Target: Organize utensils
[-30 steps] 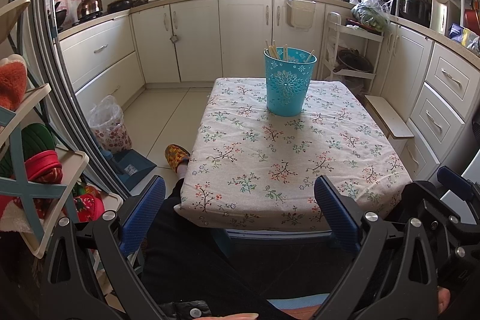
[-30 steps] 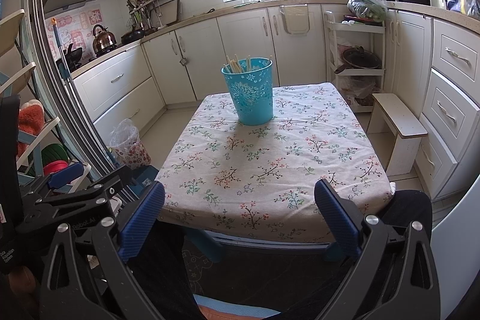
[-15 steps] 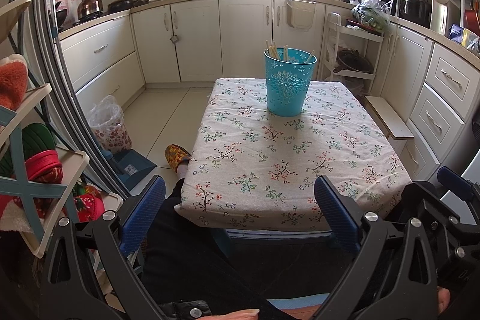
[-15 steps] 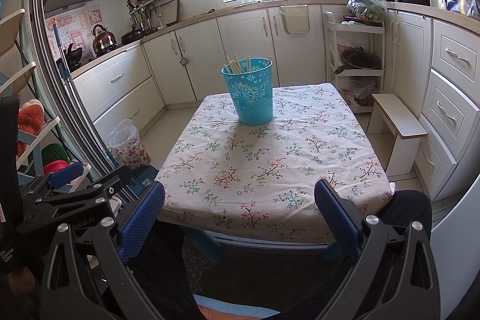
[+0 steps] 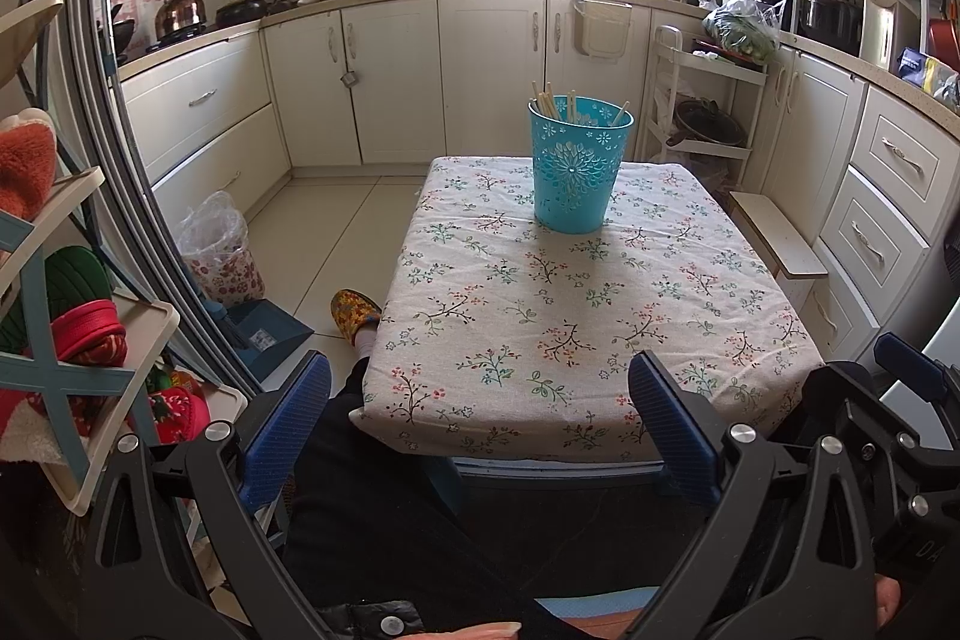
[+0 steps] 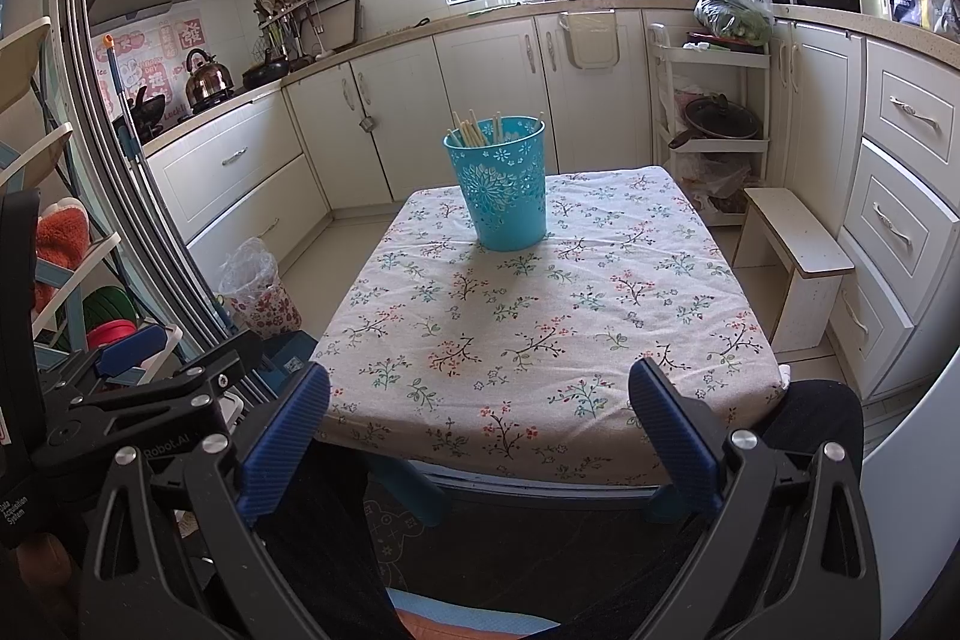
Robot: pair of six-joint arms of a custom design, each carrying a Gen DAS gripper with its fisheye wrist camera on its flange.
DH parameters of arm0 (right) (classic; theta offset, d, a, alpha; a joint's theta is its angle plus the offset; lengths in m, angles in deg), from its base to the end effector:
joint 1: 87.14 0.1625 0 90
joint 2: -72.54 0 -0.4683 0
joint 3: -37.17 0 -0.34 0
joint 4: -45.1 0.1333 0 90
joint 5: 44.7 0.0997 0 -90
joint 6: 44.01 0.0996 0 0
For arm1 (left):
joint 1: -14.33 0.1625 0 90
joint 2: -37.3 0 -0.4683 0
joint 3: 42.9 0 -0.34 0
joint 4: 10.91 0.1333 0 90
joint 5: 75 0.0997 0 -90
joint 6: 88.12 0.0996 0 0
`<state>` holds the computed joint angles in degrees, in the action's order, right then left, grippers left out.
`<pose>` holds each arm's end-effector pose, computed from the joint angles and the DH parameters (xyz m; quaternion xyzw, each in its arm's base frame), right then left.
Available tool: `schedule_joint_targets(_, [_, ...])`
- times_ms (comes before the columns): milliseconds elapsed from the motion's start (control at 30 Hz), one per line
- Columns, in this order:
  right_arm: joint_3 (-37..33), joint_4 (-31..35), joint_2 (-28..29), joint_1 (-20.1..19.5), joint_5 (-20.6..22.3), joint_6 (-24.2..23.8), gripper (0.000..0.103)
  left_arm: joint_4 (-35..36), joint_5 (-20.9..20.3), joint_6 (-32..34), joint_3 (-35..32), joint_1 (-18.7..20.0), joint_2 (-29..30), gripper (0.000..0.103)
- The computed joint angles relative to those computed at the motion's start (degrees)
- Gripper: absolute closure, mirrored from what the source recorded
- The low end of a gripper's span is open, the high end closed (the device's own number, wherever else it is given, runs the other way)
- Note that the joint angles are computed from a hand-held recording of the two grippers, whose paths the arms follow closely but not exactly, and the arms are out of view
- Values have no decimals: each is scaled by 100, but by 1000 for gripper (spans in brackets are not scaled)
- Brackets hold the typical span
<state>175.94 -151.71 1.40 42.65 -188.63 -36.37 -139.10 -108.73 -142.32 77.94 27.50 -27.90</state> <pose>0.2934 -0.2698 0.3088 0.0864 -0.8490 0.4454 0.2709 -0.4053 -0.3168 0.2243 0.2412 0.8407 -0.3687 0.3149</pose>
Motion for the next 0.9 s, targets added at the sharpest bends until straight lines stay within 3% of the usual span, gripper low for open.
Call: schedule_joint_targets(900, [-16, 20, 10, 31, -29, 18, 7, -16, 8, -7, 6, -7, 10, 8])
